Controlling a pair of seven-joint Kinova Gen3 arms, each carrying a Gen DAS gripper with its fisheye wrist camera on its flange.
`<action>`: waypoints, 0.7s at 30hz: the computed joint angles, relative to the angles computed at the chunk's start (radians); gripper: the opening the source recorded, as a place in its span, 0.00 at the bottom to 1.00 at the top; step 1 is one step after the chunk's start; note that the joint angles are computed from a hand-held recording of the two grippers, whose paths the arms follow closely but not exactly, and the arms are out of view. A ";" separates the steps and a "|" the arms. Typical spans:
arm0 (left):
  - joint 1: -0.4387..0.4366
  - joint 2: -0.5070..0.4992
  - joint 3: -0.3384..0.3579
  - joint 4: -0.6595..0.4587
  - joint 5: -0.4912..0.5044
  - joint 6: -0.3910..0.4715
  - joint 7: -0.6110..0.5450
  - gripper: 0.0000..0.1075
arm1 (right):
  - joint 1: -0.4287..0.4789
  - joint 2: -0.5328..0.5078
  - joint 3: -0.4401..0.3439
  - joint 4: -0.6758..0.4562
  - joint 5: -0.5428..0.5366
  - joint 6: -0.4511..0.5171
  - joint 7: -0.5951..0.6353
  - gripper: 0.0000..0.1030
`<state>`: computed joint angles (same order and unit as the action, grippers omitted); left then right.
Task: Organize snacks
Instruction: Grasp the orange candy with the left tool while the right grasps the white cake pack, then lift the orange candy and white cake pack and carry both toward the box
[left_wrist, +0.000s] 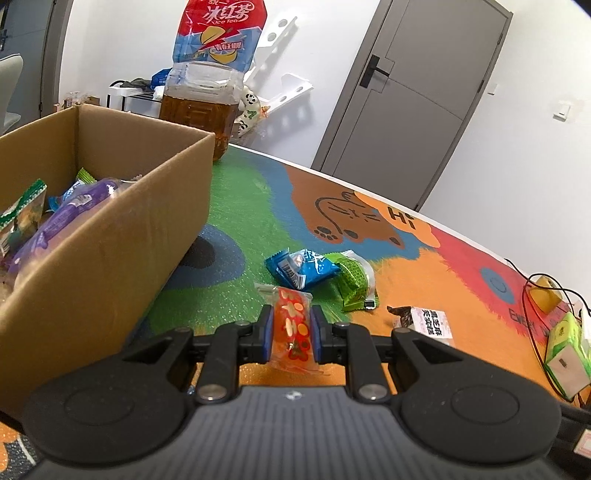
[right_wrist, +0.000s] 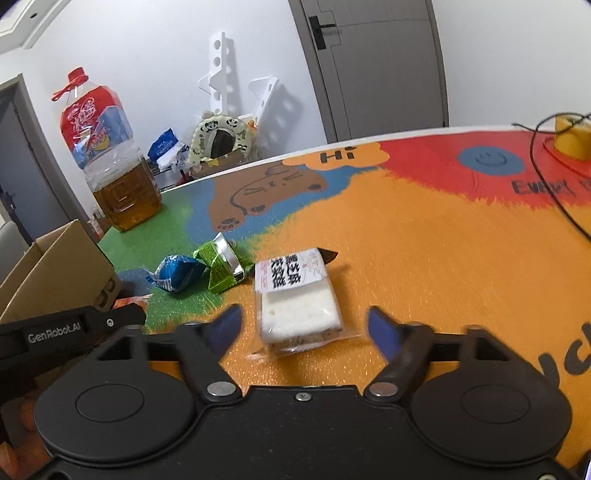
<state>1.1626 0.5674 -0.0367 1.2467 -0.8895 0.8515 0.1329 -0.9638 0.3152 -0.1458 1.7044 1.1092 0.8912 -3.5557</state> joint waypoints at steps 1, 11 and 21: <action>0.001 -0.003 -0.002 0.003 -0.003 -0.002 0.002 0.18 | 0.002 0.005 0.001 -0.007 -0.001 0.002 0.009 0.82; 0.014 -0.026 -0.004 0.018 -0.054 0.007 0.021 0.12 | -0.001 0.046 0.024 -0.057 -0.046 0.004 0.118 0.51; -0.024 0.015 0.034 -0.055 0.009 0.039 -0.119 0.28 | -0.019 0.002 0.012 0.004 -0.026 -0.004 0.035 0.48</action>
